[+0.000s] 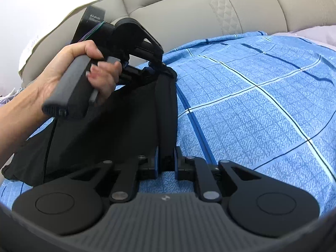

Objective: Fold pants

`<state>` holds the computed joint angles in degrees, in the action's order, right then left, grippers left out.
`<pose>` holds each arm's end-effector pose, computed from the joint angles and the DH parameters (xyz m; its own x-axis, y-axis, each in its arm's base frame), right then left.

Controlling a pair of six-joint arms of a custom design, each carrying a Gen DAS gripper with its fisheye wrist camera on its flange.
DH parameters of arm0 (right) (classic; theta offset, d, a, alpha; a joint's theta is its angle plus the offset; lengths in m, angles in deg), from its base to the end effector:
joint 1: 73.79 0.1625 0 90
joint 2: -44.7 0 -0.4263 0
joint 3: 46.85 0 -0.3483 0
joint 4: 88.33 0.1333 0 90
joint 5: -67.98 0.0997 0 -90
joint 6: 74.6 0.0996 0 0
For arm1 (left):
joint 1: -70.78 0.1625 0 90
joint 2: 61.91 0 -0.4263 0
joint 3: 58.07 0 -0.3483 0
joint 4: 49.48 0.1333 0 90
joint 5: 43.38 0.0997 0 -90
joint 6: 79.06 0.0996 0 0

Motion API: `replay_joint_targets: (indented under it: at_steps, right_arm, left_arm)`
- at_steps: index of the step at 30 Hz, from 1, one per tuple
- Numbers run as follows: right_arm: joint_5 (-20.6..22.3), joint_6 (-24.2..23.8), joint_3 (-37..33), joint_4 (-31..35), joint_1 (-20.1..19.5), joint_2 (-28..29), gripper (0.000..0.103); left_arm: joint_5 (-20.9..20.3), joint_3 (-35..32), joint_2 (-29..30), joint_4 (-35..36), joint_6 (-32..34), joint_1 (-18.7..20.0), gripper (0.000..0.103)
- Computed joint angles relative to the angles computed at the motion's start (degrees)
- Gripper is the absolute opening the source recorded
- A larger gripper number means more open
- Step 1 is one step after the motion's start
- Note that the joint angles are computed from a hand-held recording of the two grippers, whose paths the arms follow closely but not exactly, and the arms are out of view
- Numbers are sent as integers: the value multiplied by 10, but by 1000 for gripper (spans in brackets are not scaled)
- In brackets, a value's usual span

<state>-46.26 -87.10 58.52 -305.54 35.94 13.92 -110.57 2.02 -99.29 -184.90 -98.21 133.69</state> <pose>0.2867 -0.5256 0.0690 -0.9011 -0.1244 0.4153 -0.4097 0.5578 -0.7218 -0.2055 -0.7794 0.2406 -0.9774 0.0013 -0.2112 0.1053 0.8698 -0.4820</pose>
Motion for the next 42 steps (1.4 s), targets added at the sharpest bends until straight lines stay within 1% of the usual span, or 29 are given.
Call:
replay_joint_targets:
  at_steps: [1, 2, 3, 4, 5, 6, 7, 8, 9, 10, 11, 12, 13, 14, 15, 17, 20, 24, 27, 31, 32, 34, 35, 37, 39, 41, 42]
  right_arm:
    - [1, 6, 3, -2, 0, -1, 15]
    - [2, 9, 4, -5, 0, -1, 16]
    - [4, 6, 11, -10, 0, -3, 16]
    - [4, 1, 13, -16, 1, -3, 16]
    - [5, 0, 13, -20, 2, -3, 19]
    - [8, -1, 15, -24, 2, -4, 29]
    - [9, -3, 12, -25, 2, -5, 33]
    - [6, -6, 11, -31, 5, -5, 35]
    - [-4, -14, 9, -40, 11, -4, 35]
    - [-17, -23, 4, -44, 17, -2, 36]
    - [-29, -33, 0, -49, 23, 0, 40]
    - [-36, -42, -3, -52, 28, 1, 48]
    - [-43, -50, -9, -52, 33, 2, 51]
    - [-48, -58, -12, -55, 38, 3, 57]
    - [-54, -67, -16, -57, 44, 5, 60]
    - [-65, -89, -29, -58, 56, 11, 65]
    - [-70, -151, -46, -55, 76, 26, 71]
    - [-53, -245, -72, -24, 99, 57, 74]
    - [-30, -298, -96, 14, 114, 83, 74]
    - [10, -361, -128, 94, 130, 113, 78]
    - [18, -378, -135, 113, 133, 119, 78]
    - [31, -409, -156, 145, 135, 136, 81]
    - [33, -425, -170, 160, 138, 147, 83]
    - [22, -446, -201, 177, 140, 170, 85]
    - [1, -452, -230, 181, 143, 190, 85]
    - [5, -426, -232, 191, 141, 186, 84]
    - [-1, -409, -236, 187, 141, 186, 84]
  left_arm:
    - [3, -7, 2, 12, -16, -1, 6]
    - [15, -10, 2, 21, -13, -5, 6]
    - [43, -7, 2, 26, 11, -16, 8]
    - [77, 7, -1, 17, 44, -28, 16]
    - [98, 23, -7, 3, 69, -36, 21]
    - [124, 44, -13, -17, 98, -46, 32]
    - [149, 66, -20, -40, 123, -54, 45]
    - [169, 86, -27, -63, 145, -61, 51]
    - [182, 104, -34, -84, 166, -66, 59]
    - [190, 118, -40, -100, 181, -70, 64]
    - [191, 138, -53, -115, 196, -74, 68]
    - [190, 155, -66, -127, 205, -75, 76]
    - [189, 169, -78, -135, 209, -78, 84]
    - [189, 189, -94, -151, 217, -79, 86]
    - [194, 208, -108, -164, 221, -82, 88]
    - [212, 239, -140, -176, 226, -87, 89]
    - [241, 305, -197, -213, 239, -92, 91]
    - [286, 391, -281, -249, 238, -89, 92]
    - [326, 450, -345, -268, 232, -82, 92]
    - [373, 515, -426, -283, 213, -61, 93]
    - [378, 524, -439, -286, 209, -52, 93]
    - [388, 535, -464, -280, 185, -28, 93]
    - [393, 538, -476, -267, 158, -13, 93]
    - [393, 545, -491, -272, 124, 11, 93]
    - [380, 551, -502, -290, 108, 37, 93]
    - [370, 555, -509, -317, 104, 59, 93]
    - [367, 556, -510, -329, 108, 67, 93]
